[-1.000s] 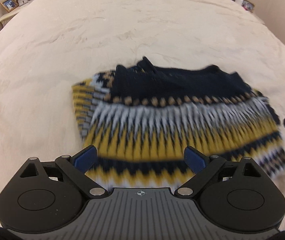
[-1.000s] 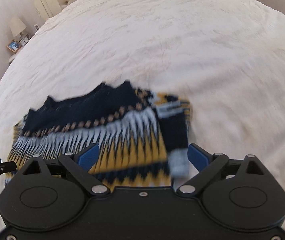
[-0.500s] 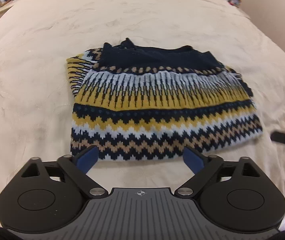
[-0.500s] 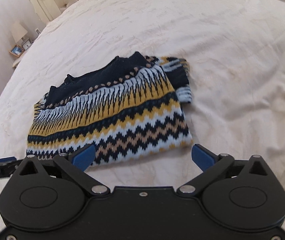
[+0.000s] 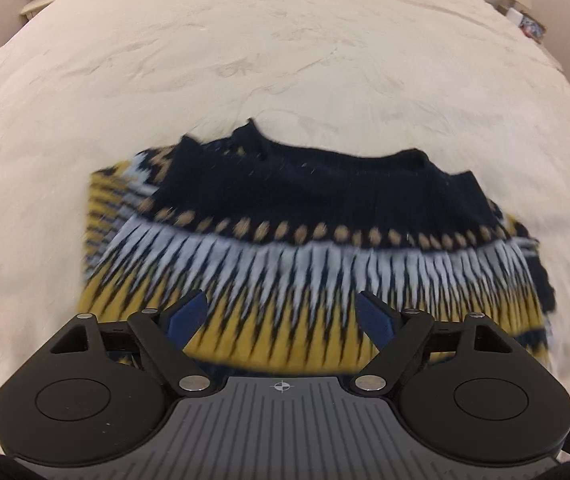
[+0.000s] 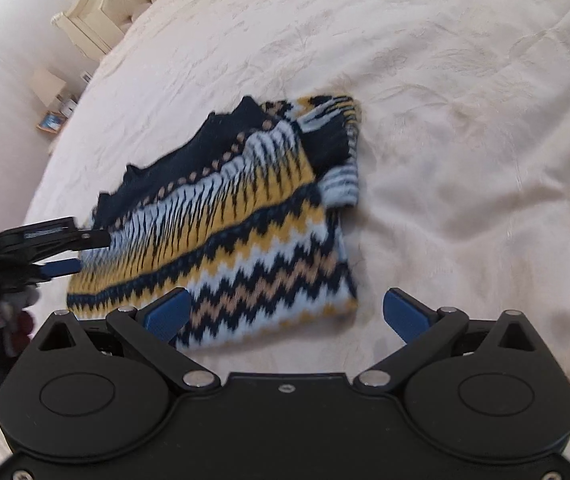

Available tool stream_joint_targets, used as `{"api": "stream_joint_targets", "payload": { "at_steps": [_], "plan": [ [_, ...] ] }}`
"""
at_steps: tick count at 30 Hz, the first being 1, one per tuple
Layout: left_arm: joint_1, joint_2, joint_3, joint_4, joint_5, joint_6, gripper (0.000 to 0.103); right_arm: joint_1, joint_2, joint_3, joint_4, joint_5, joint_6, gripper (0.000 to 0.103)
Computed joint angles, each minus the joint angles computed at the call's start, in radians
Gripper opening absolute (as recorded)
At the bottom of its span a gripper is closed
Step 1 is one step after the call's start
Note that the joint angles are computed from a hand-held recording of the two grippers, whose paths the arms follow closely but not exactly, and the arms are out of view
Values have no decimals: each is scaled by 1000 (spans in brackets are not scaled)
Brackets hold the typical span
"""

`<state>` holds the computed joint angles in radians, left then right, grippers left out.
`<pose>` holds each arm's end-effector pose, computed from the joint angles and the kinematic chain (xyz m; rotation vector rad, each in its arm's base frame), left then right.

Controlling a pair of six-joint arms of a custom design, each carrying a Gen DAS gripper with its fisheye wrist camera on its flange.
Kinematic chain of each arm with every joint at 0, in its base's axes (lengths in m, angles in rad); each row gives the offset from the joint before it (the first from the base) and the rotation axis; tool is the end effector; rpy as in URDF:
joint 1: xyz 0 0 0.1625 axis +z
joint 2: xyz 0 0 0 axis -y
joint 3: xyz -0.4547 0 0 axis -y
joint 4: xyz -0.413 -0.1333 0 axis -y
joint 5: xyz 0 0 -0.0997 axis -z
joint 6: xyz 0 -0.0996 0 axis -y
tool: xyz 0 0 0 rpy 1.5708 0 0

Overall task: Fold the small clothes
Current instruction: 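Grasp the side of the folded sweater with the right gripper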

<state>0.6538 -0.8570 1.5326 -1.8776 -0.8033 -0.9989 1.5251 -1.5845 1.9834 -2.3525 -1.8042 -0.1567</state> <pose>-0.4223 -0.5786 0.1451 0.0810 2.3656 -0.5263 0.0872 -0.5075 0.4041 0.0928 -2.8277 0.5118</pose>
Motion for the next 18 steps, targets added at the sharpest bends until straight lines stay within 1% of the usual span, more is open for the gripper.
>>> {"api": "stream_joint_targets", "payload": {
  "at_steps": [2, 5, 6, 9, 14, 18],
  "plan": [
    [13, 41, -49, 44, 13, -15, 81, -25, 25, -37, 20, 33, -12, 102],
    [36, 88, -106, 96, 8, -37, 81, -55, 74, -102, 60, 82, -33, 102],
    [44, 101, -124, 123, 0, -49, 81, -62, 93, -124, 74, 97, -44, 102],
    [74, 138, -174, 203, -52, -92, 83, -85, 150, -187, 131, 143, -69, 102],
    [83, 147, -182, 222, -55, -95, 87, -122, 239, -266, 223, 215, -67, 103],
    [93, 159, -205, 244, -61, -81, 93, -155, 279, -285, 238, 281, -56, 103]
  ]
}}
